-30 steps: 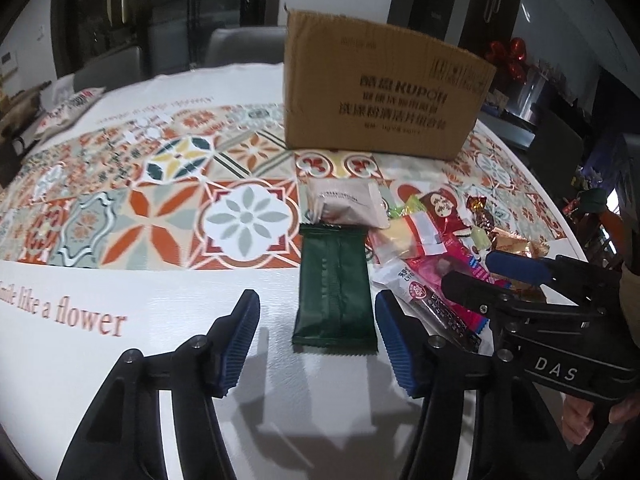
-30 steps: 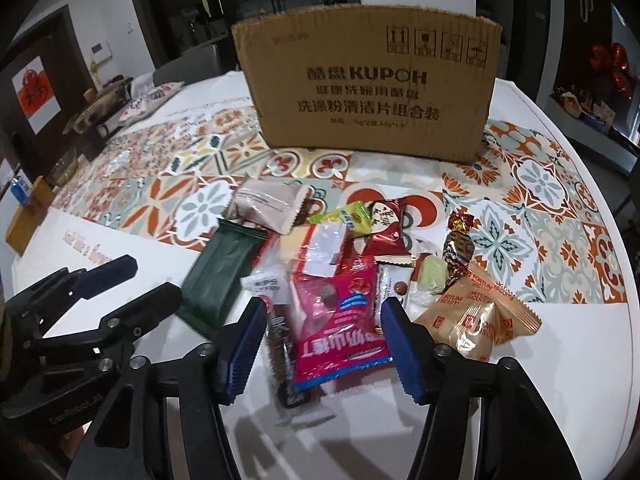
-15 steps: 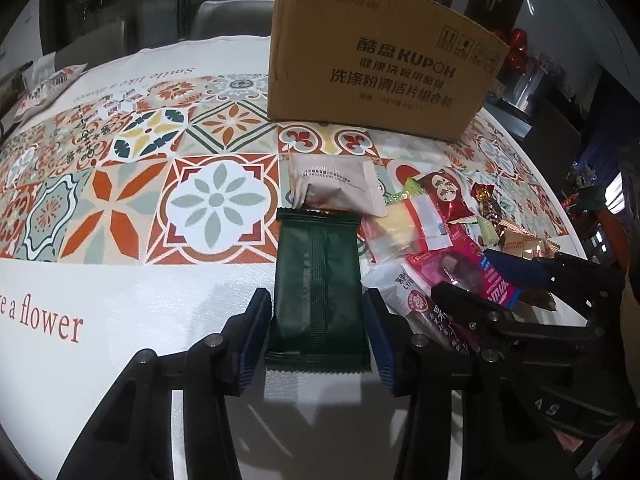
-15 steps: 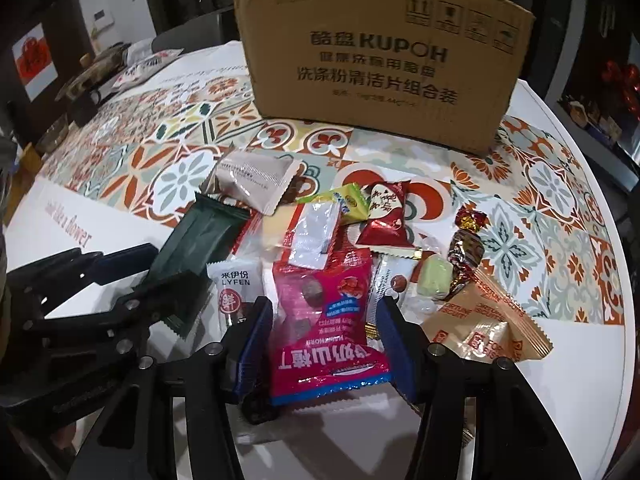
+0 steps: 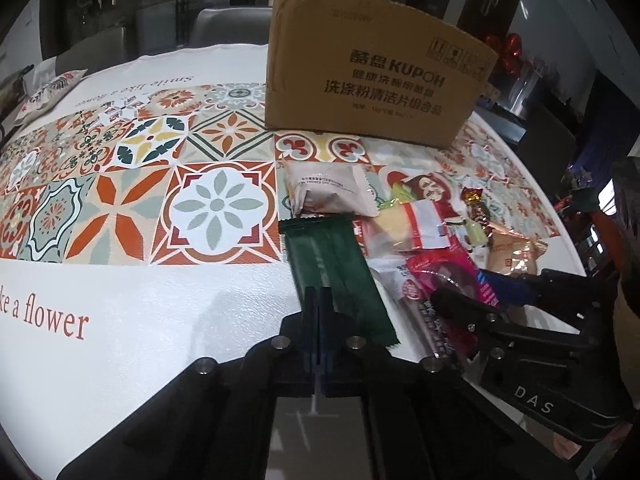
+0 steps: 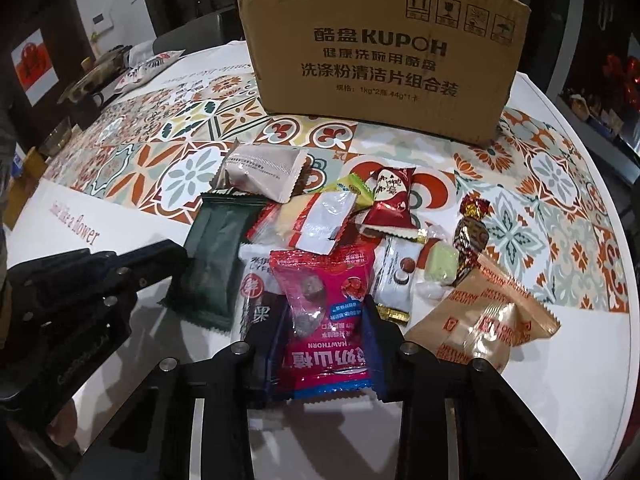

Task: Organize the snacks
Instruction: 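Grasp the pink hawthorn bag with the right gripper while the left grasps the dark green wrapper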

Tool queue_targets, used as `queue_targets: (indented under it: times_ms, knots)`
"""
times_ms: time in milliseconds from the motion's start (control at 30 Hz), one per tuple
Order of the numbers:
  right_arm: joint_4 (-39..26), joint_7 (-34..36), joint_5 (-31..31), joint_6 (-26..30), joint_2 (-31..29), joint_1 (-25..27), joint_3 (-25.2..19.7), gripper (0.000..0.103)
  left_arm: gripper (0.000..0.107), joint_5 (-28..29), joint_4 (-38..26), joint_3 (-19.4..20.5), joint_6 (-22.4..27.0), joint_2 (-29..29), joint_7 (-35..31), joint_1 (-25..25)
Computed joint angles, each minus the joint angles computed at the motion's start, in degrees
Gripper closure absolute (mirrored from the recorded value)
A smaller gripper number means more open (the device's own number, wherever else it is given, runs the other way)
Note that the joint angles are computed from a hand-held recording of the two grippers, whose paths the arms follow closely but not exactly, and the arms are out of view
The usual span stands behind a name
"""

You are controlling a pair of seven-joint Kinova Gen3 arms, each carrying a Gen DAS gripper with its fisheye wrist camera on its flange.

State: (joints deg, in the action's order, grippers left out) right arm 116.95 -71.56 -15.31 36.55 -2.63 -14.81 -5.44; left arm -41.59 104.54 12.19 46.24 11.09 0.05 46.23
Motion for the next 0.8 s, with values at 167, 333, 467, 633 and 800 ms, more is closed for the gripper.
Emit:
queue_targets:
  times_ms: [167,333,467,633,800]
  knots:
    - [1.04,0.76,-1.61,0.03,-1.82,0.03,0.45,0.068,0.070,-1.93,-1.27,0.49,3.08,0.19,2.39,1.70]
    - [1.76,2.70,-3.58,-0.10,-3.30,0.22,1.78,0.068,0.045,-2.83,-5.06,0.25,8.94,2.85,0.81,3.86]
    - [2.04,5.46,-6.51,-0.08,-3.57,0.74,3.30,0.068,0.045,0.21,-6.32,0.17,8.18,4.01,-1.79,2.74]
    - [2.58,8.35,-9.26,-0.76,-3.35,1.43,4.11,0.068,0.045,0.90,-8.96,-1.20,10.07,6.68,-3.70,3.77]
    - [2.44,10.51,-11.44,-0.55,-2.39,2.38,4.49,0.068,0.045,1.95,-11.49,-2.80,11.82,8.98,-5.13,4.43]
